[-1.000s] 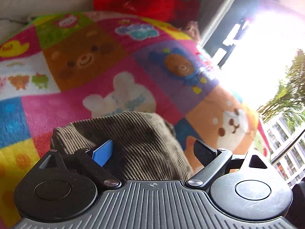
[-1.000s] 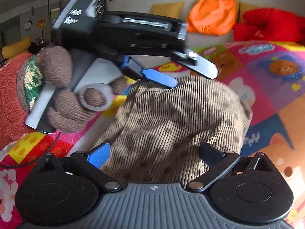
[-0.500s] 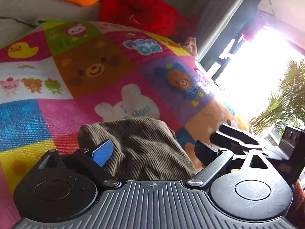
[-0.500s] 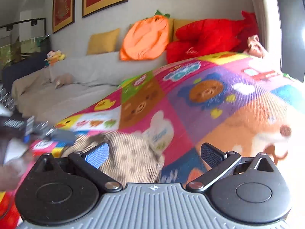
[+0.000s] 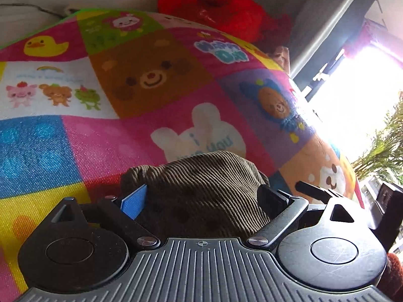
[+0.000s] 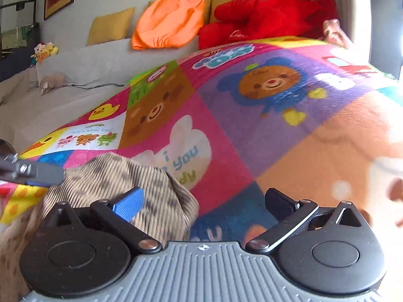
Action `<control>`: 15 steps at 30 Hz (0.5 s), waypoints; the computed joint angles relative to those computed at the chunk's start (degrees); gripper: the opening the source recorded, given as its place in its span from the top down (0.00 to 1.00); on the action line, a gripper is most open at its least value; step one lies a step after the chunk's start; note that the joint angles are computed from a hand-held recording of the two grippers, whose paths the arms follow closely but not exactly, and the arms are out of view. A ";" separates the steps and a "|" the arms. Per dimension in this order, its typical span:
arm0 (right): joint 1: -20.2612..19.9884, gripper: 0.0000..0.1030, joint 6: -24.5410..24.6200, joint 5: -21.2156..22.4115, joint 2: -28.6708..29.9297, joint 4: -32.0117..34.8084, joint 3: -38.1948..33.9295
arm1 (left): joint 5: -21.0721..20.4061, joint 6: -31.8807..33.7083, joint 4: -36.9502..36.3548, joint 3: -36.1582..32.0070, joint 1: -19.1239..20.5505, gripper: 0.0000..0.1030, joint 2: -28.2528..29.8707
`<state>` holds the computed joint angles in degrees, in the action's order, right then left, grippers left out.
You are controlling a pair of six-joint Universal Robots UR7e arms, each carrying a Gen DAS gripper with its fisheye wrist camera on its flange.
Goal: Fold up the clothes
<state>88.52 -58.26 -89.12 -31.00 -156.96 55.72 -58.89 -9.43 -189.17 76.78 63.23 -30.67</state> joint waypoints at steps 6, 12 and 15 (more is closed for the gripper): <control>-3.67 0.00 -1.43 7.11 -13.63 6.77 16.84 | 7.31 1.21 -3.46 4.91 -2.70 0.04 -1.64; -3.96 0.00 -13.92 0.67 -15.57 -6.57 25.82 | 2.42 3.31 -6.86 6.63 -3.59 0.04 -2.57; -3.73 0.00 -12.95 -0.65 -14.88 -8.99 25.15 | 3.51 3.75 -4.19 3.72 -3.44 0.04 -1.01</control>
